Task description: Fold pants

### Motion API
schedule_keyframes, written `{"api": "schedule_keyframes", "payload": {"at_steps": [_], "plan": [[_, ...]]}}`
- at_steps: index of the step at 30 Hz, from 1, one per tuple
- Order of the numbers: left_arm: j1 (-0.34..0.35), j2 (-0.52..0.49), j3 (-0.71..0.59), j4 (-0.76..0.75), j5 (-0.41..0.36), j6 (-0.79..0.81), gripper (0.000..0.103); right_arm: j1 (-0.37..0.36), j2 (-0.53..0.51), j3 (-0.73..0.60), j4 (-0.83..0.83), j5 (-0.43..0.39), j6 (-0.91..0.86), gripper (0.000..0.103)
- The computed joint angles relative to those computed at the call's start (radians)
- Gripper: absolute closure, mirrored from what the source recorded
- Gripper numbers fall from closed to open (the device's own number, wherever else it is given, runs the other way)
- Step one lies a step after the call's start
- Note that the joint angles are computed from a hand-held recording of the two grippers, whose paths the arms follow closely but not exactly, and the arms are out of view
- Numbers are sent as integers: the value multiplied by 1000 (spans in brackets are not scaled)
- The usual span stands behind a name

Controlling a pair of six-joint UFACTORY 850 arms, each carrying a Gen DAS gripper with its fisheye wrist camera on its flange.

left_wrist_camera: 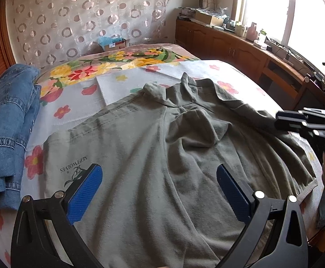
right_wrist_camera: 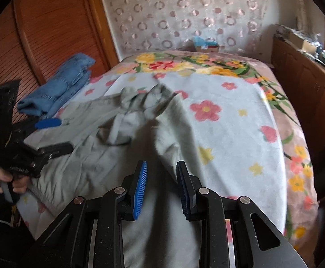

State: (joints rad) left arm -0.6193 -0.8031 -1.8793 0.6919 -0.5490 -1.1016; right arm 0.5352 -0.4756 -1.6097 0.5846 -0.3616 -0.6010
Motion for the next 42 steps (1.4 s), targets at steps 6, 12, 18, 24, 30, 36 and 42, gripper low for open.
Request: {"api": "schedule_keyframes", "payload": {"at_steps": [6,12,18,24,30,36,42], "plan": [[0,0,-1,-4,-3,1,1,-8,-76,-90,-74,-60,95,75],[-4,11,14,20,-11,-32,0,-19,-95,-136,-108,-12,126,97],[-5,30,42,47,-9,-66,0,-51,-133,-201,-581,51,617,98],[-6,46,67,68,-5,-95,0,-51,-175,-248,-866,15,918,97],[-13,73,107,109,-9,-141,0,-32,-118,-168,-785,57,837,87],[-26,127,186,189,-17,-246,0,-29,-18,-14,-605,130,636,71],[-41,170,252,257,-32,-344,0,-21,63,105,-343,162,361,64]]}}
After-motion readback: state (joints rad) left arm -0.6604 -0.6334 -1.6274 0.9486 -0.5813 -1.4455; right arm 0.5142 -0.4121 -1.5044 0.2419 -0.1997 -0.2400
